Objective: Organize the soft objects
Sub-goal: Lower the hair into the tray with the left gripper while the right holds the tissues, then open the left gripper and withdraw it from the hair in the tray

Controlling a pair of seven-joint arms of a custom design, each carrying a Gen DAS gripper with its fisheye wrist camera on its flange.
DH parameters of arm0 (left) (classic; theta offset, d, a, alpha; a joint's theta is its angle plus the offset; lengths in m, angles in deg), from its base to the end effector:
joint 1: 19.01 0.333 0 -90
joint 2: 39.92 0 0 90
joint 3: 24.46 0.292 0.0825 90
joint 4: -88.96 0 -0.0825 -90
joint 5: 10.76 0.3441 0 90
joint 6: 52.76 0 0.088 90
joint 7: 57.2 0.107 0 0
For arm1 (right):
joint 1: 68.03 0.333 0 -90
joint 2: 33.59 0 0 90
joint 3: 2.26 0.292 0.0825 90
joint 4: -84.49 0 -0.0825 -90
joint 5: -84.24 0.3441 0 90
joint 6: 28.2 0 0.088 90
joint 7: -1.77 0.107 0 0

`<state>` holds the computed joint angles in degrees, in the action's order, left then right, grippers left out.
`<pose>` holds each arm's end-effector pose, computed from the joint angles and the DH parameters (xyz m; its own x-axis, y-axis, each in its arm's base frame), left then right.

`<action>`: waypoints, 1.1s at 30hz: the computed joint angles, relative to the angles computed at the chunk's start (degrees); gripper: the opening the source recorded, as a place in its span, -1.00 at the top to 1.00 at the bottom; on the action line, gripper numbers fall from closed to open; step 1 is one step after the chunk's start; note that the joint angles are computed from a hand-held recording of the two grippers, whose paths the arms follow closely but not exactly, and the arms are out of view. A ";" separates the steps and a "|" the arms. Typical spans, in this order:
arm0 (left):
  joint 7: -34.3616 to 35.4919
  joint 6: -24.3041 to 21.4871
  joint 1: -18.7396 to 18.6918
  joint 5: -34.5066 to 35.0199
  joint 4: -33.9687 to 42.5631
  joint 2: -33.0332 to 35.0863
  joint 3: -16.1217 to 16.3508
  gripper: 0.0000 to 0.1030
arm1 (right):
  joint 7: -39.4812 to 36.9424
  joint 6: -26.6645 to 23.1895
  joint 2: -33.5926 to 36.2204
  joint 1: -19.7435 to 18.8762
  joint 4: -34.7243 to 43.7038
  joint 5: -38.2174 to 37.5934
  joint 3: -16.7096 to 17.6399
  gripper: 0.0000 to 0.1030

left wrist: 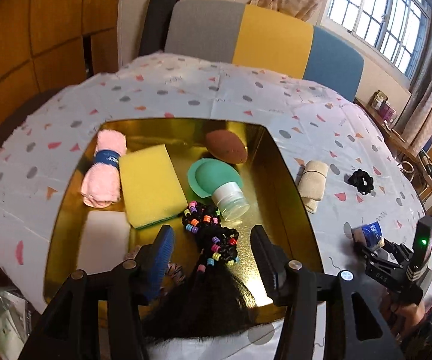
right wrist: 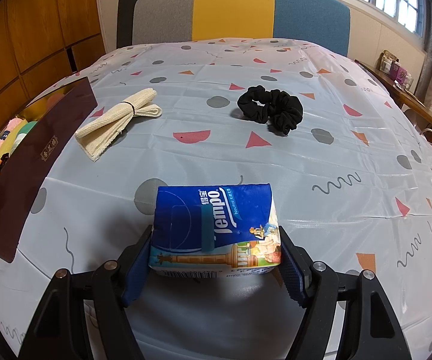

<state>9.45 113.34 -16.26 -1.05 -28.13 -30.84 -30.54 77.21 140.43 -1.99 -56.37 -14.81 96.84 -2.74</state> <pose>0.5882 -0.0416 0.4463 0.1539 -0.9779 0.1413 -0.7484 -0.2088 -0.6295 0.6613 0.1171 0.3436 0.2504 -0.9681 -0.0059 -0.7633 -0.1937 -0.6163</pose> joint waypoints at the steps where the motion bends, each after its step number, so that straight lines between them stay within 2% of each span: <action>1: -0.61 0.38 -0.25 0.76 -0.58 -0.54 0.26 -0.05 | 0.19 -0.02 0.02 0.17 0.04 -0.09 -0.21 -0.45; 8: -4.28 2.67 -1.11 6.01 -4.89 -4.32 1.23 -0.05 | 1.08 -0.02 -0.10 0.55 -0.04 -0.43 -0.64 -0.46; 24: -7.30 4.02 -0.76 9.87 -8.89 -7.31 1.29 -0.05 | 3.68 0.61 -0.24 1.62 -0.64 -1.63 -1.77 -0.51; 33: -5.63 4.29 -0.39 7.34 -10.35 -8.02 1.16 -0.05 | 4.28 0.33 -0.33 1.15 -0.62 -1.47 -1.28 -0.56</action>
<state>3.83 117.63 -16.66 6.29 -38.48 -38.86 -29.37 81.49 140.76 -2.32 -55.22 -15.43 95.37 -4.02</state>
